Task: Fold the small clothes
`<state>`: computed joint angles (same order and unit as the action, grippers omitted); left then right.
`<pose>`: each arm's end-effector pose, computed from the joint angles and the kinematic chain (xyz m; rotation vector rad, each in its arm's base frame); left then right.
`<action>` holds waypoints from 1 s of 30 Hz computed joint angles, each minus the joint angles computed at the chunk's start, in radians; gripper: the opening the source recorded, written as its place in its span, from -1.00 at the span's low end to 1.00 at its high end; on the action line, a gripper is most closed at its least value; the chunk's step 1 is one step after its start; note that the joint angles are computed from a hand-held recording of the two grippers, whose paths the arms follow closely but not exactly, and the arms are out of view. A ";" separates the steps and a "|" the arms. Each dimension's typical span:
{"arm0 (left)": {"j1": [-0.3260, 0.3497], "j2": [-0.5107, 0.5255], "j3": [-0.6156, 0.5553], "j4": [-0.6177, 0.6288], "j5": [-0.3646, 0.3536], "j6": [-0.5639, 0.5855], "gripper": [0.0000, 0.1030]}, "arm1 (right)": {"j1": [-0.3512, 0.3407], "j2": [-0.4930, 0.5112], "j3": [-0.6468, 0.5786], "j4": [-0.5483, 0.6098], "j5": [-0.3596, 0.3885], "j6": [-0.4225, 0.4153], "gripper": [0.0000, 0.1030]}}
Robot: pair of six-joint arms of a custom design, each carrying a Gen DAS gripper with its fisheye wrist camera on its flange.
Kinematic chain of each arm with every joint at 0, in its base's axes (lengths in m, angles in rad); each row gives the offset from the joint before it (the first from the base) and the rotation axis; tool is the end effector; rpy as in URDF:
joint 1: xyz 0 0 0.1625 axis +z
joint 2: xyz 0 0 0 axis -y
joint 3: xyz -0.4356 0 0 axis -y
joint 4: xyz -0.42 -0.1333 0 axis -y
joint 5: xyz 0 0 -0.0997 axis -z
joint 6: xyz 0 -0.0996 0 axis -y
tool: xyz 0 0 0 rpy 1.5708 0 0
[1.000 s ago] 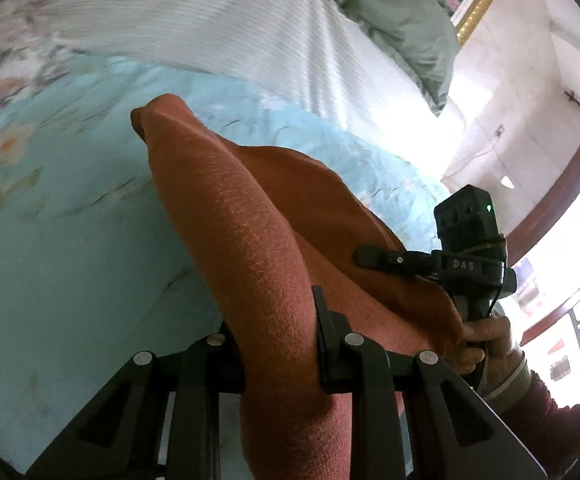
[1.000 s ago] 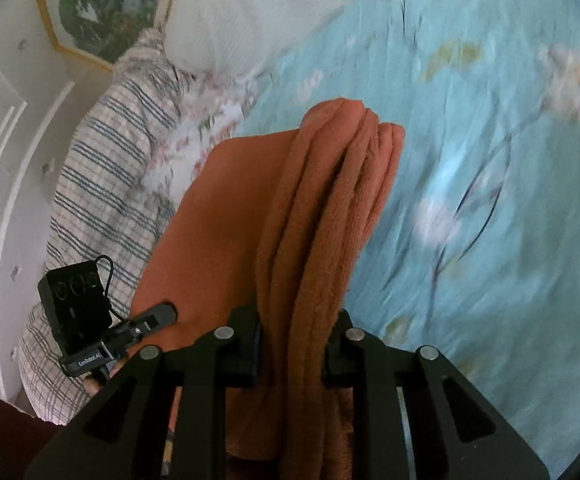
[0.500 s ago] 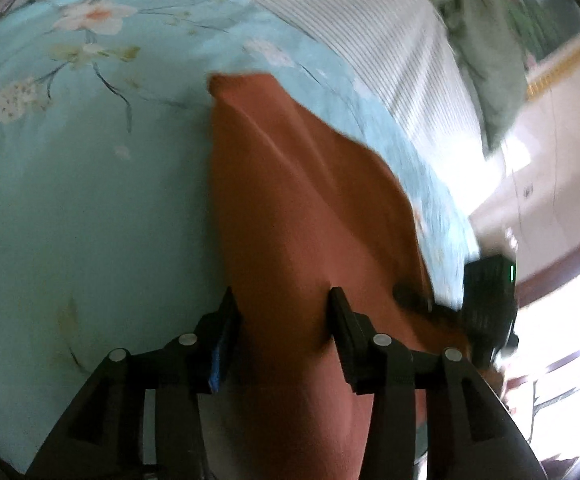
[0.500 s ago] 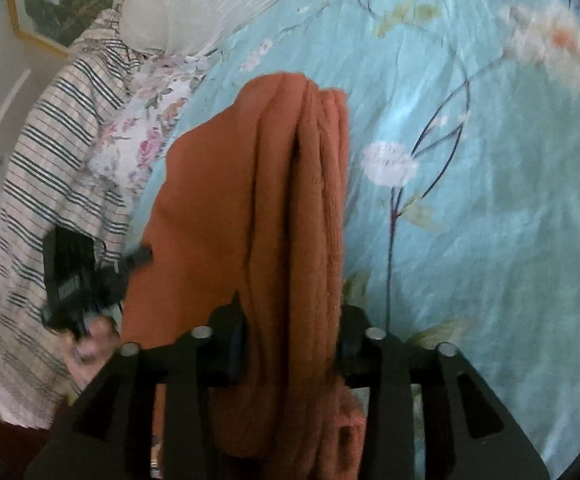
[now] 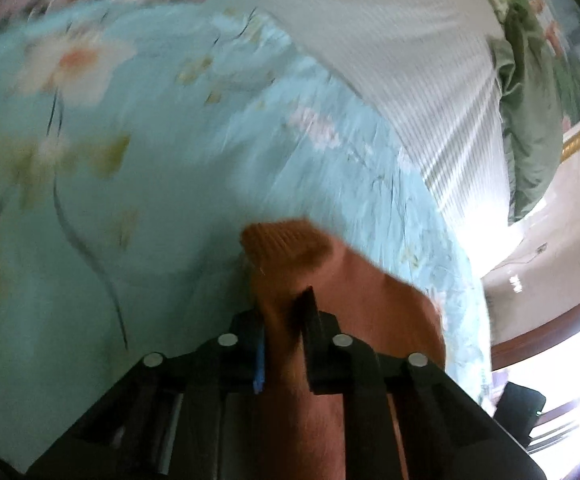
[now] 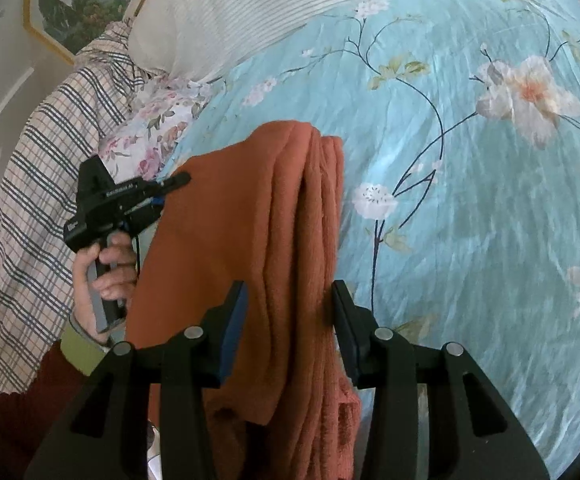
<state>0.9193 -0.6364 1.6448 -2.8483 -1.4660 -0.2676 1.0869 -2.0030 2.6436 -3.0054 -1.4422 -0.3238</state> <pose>-0.3082 -0.6412 -0.0029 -0.5668 -3.0312 0.4459 -0.0078 -0.3287 0.3089 -0.1446 -2.7222 1.1196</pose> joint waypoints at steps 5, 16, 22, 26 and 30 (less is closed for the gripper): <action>-0.038 -0.009 -0.005 -0.086 0.123 0.070 -0.77 | 0.027 -0.019 0.004 -0.031 -0.003 0.015 -0.15; -0.105 -0.172 0.260 -0.194 0.106 0.102 -0.76 | 0.101 0.096 -0.050 -0.080 -0.054 0.038 -0.18; -0.138 -0.238 0.391 -0.192 0.018 0.138 -0.75 | 0.087 0.188 -0.097 -0.081 -0.053 0.054 -0.24; -0.147 -0.253 0.435 -0.174 -0.007 0.151 -0.71 | 0.104 0.210 -0.118 -0.088 -0.044 0.044 -0.78; -0.164 -0.267 0.454 -0.152 0.011 0.147 -0.71 | 0.126 0.121 -0.061 -0.197 0.075 -0.012 -0.79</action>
